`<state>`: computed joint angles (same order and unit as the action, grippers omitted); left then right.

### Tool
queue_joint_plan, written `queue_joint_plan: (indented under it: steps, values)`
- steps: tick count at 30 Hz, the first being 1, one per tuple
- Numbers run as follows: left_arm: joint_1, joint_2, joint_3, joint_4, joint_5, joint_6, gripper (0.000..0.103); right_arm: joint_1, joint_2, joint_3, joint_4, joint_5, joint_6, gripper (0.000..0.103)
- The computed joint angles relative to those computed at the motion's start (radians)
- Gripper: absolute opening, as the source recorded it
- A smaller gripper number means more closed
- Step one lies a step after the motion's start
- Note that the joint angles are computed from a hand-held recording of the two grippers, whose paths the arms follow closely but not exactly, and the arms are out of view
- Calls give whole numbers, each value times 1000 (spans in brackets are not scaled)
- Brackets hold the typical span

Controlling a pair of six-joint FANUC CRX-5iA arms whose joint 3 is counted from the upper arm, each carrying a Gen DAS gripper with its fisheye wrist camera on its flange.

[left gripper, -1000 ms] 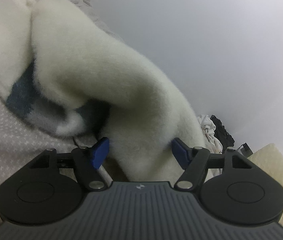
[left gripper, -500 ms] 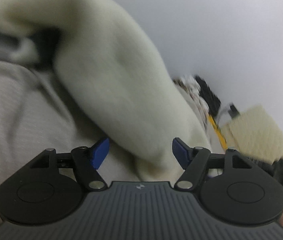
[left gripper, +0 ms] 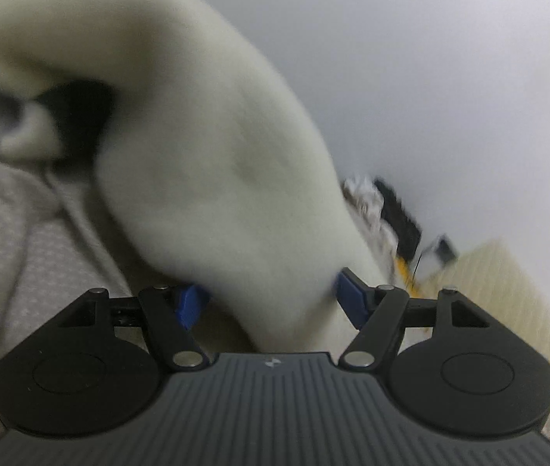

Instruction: Fold large clothes

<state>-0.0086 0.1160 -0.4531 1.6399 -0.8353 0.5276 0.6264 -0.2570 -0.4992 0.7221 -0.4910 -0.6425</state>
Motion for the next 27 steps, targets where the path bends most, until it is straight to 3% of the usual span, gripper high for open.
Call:
queue_joint_plan:
  steps: [1,2,6,9,14,15,16,17,19,20,24,27]
  values:
    - [15,-2,-4,8,-9,14,74,0,-4,-2,-5,0,-10,76]
    - [19,-3,-8,25,-6,17,74,1,-8,-10,9,-5,-42,82]
    - [47,8,-18,63,-11,35,75,-8,1,-6,-25,-10,-23,82]
    - [77,41,18,0,-41,72,88,-36,27,-9,-56,38,-56,81]
    - [80,104,90,-74,-29,111,88,-68,96,27,-117,104,-25,81]
    - [80,115,103,-84,-30,116,86,-72,111,39,-136,115,-3,80]
    - [83,121,112,-94,-29,115,73,-77,128,55,-166,131,35,77]
    - [85,134,134,-115,-21,133,52,-80,143,72,-214,156,89,76]
    - [97,156,174,-157,-24,192,32,-83,172,107,-311,192,201,67]
    - [101,156,170,-132,-30,175,24,-82,180,111,-301,199,205,66]
    - [115,96,120,-60,-17,106,17,-71,170,87,-125,198,152,37]
    - [116,35,67,8,-11,54,16,-58,137,67,-6,201,132,28]
